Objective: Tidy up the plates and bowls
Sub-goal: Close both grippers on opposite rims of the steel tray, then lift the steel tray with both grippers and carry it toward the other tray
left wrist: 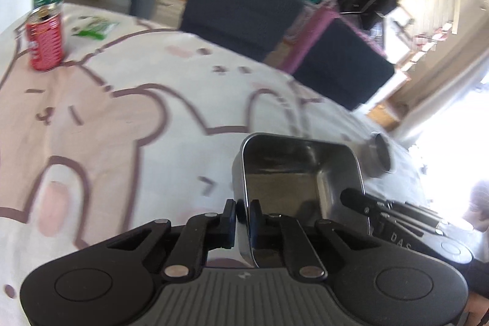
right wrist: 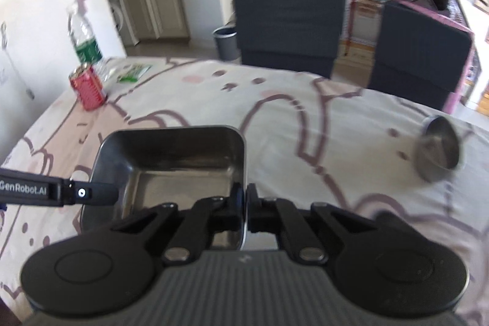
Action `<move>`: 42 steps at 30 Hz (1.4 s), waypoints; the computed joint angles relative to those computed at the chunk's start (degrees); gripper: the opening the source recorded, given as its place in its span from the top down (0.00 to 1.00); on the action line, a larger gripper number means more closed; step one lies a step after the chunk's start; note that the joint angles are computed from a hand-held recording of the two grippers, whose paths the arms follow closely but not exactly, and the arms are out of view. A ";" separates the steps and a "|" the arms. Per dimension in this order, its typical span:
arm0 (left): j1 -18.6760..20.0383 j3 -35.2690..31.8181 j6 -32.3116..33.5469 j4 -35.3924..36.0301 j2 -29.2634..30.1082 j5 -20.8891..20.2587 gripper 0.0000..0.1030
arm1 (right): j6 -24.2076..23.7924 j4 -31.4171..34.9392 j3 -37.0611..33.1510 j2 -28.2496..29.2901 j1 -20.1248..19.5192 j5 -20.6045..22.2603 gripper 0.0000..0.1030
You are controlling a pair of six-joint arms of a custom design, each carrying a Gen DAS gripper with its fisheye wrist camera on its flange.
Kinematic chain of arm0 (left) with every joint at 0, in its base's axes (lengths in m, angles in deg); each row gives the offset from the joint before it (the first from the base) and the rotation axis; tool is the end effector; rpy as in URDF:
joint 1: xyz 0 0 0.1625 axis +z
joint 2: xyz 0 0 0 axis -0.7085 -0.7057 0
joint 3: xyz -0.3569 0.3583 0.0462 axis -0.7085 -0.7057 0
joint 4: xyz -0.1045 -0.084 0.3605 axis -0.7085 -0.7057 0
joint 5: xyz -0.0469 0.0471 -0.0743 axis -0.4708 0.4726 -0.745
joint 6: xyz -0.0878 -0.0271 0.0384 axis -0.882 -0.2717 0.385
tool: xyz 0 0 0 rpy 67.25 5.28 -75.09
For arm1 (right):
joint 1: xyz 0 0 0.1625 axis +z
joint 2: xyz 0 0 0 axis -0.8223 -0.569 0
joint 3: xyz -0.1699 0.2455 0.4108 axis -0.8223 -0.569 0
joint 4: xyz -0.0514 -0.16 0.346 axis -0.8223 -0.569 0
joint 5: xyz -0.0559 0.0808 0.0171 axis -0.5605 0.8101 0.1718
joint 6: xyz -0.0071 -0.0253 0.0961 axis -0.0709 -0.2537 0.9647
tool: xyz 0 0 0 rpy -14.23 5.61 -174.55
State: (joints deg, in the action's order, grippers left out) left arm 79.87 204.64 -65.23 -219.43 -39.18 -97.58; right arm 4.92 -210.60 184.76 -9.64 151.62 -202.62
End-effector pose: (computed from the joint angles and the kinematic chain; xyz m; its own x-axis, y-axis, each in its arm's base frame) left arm -0.3475 -0.4597 0.0876 -0.9127 0.2521 -0.3217 0.3613 0.8656 -0.3466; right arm 0.1300 -0.4742 0.2946 -0.7690 0.0163 0.6390 -0.4034 0.7631 -0.5049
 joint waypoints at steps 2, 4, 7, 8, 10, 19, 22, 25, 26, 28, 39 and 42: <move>-1.15 0.35 0.46 -1.37 0.30 -1.79 0.91 | 1.34 -0.23 1.99 -2.69 0.63 -1.43 0.96; -2.56 0.87 0.96 -2.60 0.71 -3.43 0.91 | 2.70 -0.52 3.97 -5.38 1.26 -3.08 0.96; -4.49 1.42 2.03 -3.81 1.73 -6.36 0.91 | 3.72 -1.82 7.34 -9.36 2.03 -5.26 0.96; -5.04 1.45 2.19 -3.79 2.11 -7.59 0.91 | 4.12 -2.19 8.64 -10.76 2.21 -5.91 0.96; -6.30 1.67 2.11 -3.75 2.83 -9.99 0.91 | 5.33 -2.23 10.95 -13.25 2.64 -8.18 0.96; -11.64 2.20 2.94 -3.76 7.15 -16.11 0.91 | 11.62 -2.17 18.90 -22.25 2.98 -14.92 0.96; -12.54 2.20 3.82 -2.80 8.08 -17.43 0.91 | 11.44 -2.21 20.44 -23.78 2.40 -15.62 0.96; -13.17 1.76 5.50 -0.94 9.07 -18.36 0.91 | 10.78 -1.25 22.11 -25.42 0.95 -15.80 0.96; -13.35 1.63 6.02 -0.28 9.37 -18.55 0.91 | 10.66 -0.82 22.39 -25.75 0.40 -15.73 0.96; -13.65 1.10 7.25 1.32 10.11 -18.70 0.91 | 10.54 0.36 22.91 -26.44 -0.91 -15.58 0.96; -15.18 -2.04 12.80 8.76 14.31 -17.62 0.90 | 12.71 11.13 23.16 -28.14 -5.09 -17.95 0.96; -15.64 -2.50 13.86 9.48 14.98 -16.72 0.90 | 12.83 11.97 23.33 -27.49 -5.72 -18.47 0.95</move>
State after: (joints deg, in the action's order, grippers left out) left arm 64.23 202.14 -51.36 -209.94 -24.20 -114.30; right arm 17.75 -198.63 208.09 -37.13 145.91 -221.09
